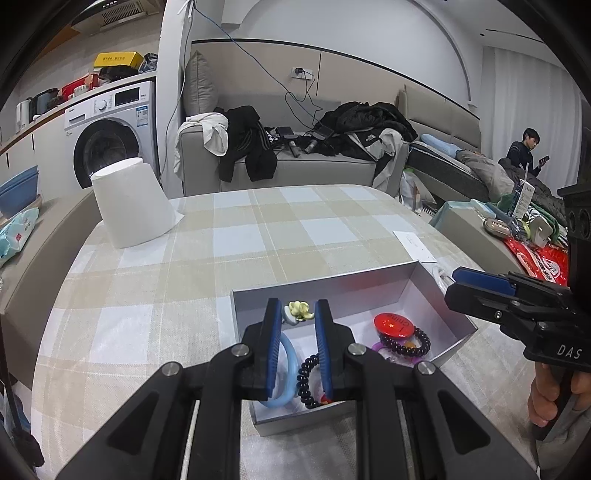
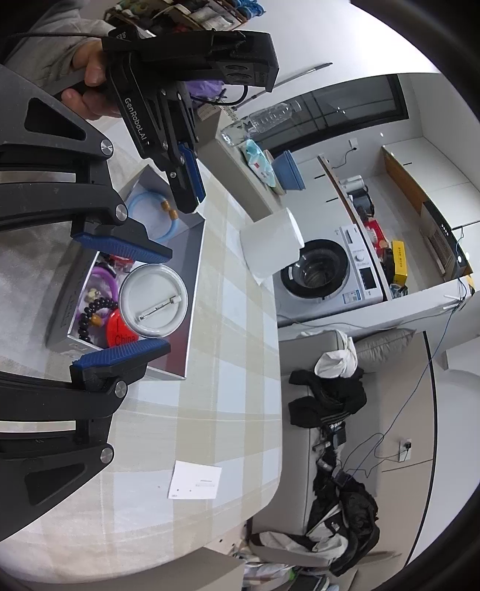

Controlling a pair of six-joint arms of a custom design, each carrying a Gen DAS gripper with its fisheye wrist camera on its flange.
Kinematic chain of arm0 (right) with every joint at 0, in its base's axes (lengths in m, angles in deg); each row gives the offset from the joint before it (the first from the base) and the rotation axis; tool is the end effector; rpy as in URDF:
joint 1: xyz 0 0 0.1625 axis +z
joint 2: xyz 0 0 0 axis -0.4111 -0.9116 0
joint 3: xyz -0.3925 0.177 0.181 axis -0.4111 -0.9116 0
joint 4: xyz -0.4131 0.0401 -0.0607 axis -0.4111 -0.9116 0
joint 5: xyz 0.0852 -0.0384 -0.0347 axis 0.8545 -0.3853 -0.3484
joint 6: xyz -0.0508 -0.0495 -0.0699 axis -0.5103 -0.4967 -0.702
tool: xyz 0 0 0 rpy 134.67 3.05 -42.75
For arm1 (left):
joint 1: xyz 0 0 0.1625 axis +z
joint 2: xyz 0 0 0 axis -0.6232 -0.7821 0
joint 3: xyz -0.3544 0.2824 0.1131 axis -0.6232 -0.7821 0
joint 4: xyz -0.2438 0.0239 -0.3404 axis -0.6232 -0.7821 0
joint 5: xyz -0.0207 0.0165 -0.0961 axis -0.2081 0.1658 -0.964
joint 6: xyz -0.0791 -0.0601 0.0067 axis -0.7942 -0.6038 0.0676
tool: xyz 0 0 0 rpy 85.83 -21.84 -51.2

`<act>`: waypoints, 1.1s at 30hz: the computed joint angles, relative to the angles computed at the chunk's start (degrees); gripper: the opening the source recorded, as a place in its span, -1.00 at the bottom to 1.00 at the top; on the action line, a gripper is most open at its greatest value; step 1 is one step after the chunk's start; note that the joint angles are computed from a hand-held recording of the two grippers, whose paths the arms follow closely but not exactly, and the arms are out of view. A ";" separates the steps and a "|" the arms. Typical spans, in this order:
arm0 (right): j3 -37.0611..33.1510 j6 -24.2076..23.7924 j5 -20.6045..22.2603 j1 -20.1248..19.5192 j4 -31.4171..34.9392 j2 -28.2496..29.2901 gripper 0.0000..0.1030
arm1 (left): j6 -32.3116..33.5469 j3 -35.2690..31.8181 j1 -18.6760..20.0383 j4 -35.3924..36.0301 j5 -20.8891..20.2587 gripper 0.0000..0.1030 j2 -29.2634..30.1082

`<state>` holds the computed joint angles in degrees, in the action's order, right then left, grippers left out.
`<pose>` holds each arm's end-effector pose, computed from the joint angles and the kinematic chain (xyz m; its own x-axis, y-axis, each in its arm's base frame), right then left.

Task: Organize jewelry
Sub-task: 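Carry the clear badge and yellow flower charm into the box with both grippers, then open both grippers inside the box, releasing the badge and charm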

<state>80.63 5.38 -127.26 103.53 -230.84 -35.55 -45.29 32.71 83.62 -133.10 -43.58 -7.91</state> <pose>0.0358 -0.6299 0.1951 -0.6399 -0.7110 0.2917 -0.7605 0.5310 -0.3738 -0.2583 -0.5711 -0.0430 -0.7641 -0.0899 -0.6388 0.4803 0.5818 -0.6563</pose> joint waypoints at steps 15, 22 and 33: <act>-0.16 0.69 -2.38 0.15 -0.08 0.80 -0.20 | -1.80 -0.10 0.51 2.33 -0.70 -0.74 -0.01; -0.21 0.82 -2.82 0.32 0.02 1.02 -0.20 | -1.77 -0.16 0.62 2.80 -0.98 -0.73 0.10; 0.17 0.67 -2.75 0.41 -0.80 0.90 -0.18 | -1.47 -0.18 0.51 2.72 -1.04 -0.73 0.25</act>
<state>80.80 6.05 -130.01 103.93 -231.64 -34.64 -46.76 32.53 84.13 -130.37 -44.62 -7.67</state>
